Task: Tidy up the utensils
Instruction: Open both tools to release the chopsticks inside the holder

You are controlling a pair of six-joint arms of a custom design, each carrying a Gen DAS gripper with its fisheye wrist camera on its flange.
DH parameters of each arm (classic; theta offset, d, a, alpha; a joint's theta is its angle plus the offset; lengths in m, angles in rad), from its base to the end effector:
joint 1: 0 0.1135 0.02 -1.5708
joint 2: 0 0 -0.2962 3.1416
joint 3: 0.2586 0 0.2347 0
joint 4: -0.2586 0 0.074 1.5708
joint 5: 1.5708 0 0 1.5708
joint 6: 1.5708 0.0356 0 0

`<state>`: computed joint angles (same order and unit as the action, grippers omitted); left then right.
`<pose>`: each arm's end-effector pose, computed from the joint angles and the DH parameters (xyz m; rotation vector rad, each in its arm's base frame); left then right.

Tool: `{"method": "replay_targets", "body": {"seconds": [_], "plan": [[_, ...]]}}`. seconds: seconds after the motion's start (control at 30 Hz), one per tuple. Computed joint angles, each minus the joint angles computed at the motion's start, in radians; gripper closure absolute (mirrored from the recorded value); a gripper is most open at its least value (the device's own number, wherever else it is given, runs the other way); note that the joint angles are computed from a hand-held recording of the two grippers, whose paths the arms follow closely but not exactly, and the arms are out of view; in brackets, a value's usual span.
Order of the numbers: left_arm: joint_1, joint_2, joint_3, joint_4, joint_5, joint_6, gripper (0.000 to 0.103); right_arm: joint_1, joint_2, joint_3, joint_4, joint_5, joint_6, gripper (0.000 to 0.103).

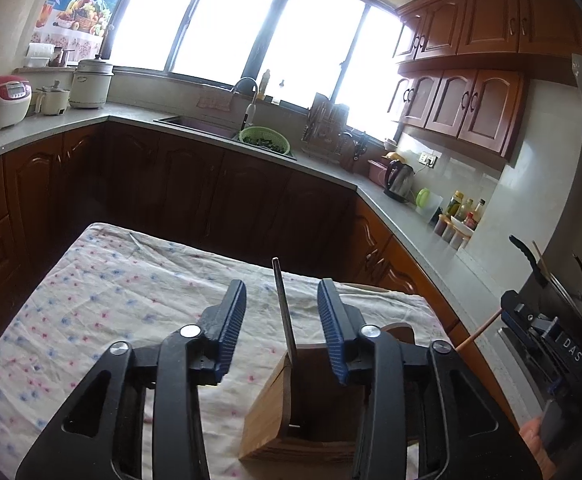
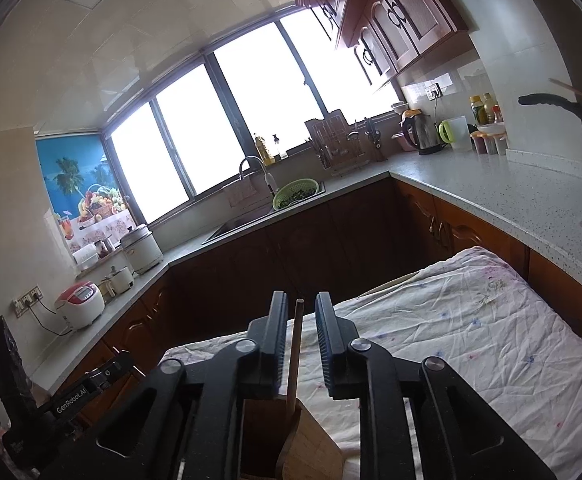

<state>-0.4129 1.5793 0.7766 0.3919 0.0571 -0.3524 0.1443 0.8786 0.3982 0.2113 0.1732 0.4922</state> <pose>0.2957 -0.1318 0.2445 0.0990 2.0207 -0.5484 0.1642 0.0177 0.2609 0.4386 1.7925 0.2869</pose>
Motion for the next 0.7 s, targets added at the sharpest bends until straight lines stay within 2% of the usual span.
{"method": "replay_targets", "body": {"seconds": [0.03,0.1,0.17,0.23,0.3,0.47,0.63,0.7], "plan": [[0.003,-0.01,-0.008,0.003,0.002,-0.002,0.051,-0.007,-0.009,-0.005,0.0,-0.013,0.005,0.052],[0.009,-0.033,-0.018,-0.011,0.007,-0.001,0.044,0.0,-0.036,-0.009,-0.015,-0.002,0.011,0.038],[0.018,-0.062,-0.034,-0.028,0.013,-0.003,0.031,0.005,-0.072,-0.007,-0.048,-0.003,0.013,0.032],[0.029,-0.104,-0.066,-0.033,0.015,-0.006,0.021,0.007,-0.112,-0.004,-0.087,-0.014,0.019,0.016],[0.037,-0.149,-0.098,-0.046,0.013,-0.003,0.013,0.023,-0.166,-0.005,-0.137,-0.006,0.024,0.011],[0.064,-0.263,-0.174,-0.105,0.035,0.012,0.01,0.111,-0.309,0.0,-0.294,0.062,0.054,0.006],[0.07,-0.383,-0.236,-0.196,0.038,0.03,0.01,0.358,-0.44,0.016,-0.482,0.288,0.134,0.006],[0.076,-0.433,-0.263,-0.233,0.05,0.04,0.01,0.52,-0.486,0.028,-0.576,0.436,0.203,0.006]]}}
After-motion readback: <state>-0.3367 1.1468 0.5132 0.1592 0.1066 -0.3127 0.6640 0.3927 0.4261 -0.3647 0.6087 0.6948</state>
